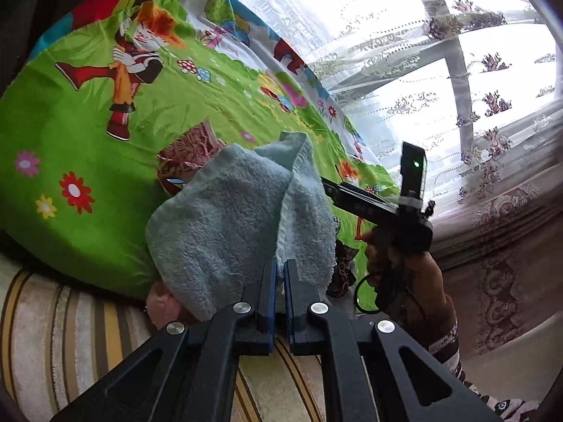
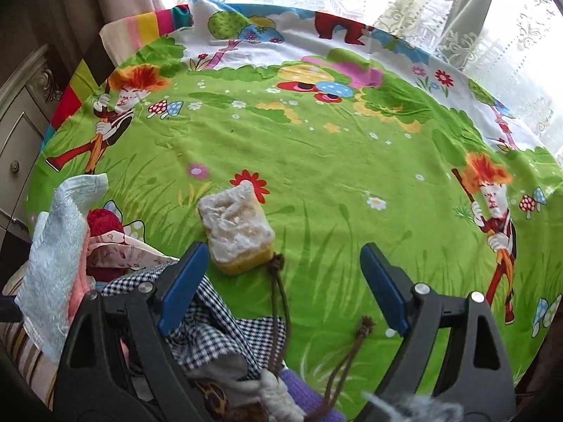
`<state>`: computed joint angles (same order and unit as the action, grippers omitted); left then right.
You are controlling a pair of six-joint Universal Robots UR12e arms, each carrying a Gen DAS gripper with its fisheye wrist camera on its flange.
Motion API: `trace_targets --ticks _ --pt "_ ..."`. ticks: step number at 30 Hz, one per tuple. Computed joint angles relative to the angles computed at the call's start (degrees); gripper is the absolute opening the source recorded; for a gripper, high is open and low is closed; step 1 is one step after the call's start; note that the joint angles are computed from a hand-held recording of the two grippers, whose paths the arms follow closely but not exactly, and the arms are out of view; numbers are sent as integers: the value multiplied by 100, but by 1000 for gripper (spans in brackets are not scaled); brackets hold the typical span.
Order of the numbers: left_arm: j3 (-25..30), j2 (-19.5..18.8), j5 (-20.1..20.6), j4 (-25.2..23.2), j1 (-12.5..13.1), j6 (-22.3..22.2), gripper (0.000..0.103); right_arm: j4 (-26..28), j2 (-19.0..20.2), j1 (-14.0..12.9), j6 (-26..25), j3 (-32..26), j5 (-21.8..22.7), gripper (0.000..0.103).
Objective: Organize soft objects
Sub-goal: 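Grasp the light blue towel with the left gripper while the right gripper grasps the yellow sponge, then carry the yellow sponge into the box and open the right gripper while the left gripper carries the blue towel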
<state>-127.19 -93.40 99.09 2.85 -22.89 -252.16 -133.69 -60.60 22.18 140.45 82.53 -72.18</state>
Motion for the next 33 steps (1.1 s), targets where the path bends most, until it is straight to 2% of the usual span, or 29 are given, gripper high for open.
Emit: trace_targets --ticks 3,5,7,9,13,14,15,16,17,20,24,33 --pt "115 -77 -164 -106 36 249 9 64 97 125 -202 -72 -152 90" --pt "242 -86 -120 -446 22 438 23 159 162 187 -265 -144 -233 90" --pt "334 -102 -15 -619 -7 631 47 190 211 236 -287 -183 -317 90" --pt "476 -96 277 -1076 -75 781 51 239 256 277 -272 -227 -399 90" --pt "551 -129 239 -1337 -13 913 49 354 328 310 -183 -286 -444 88" --pt "599 -153 246 -1474 -6 946 46 398 341 315 -166 -294 -443 86" --pt "668 -167 305 -1699 -18 966 30 460 355 320 -156 -310 -438 76" --pt "731 -176 389 -1908 -36 1021 11 549 370 321 -157 -335 -416 61" --pt "798 -185 504 -2084 -74 1108 6 669 378 313 -151 -363 -357 60" --pt "975 -199 946 -2460 -241 1338 5 601 341 293 -131 -326 -262 56" --pt "1222 -194 1516 -3089 -440 1402 5 360 263 216 179 -288 -117 55" --pt "1710 -312 2186 -3854 -699 1527 5 -98 -42 29 353 -57 -18 55"
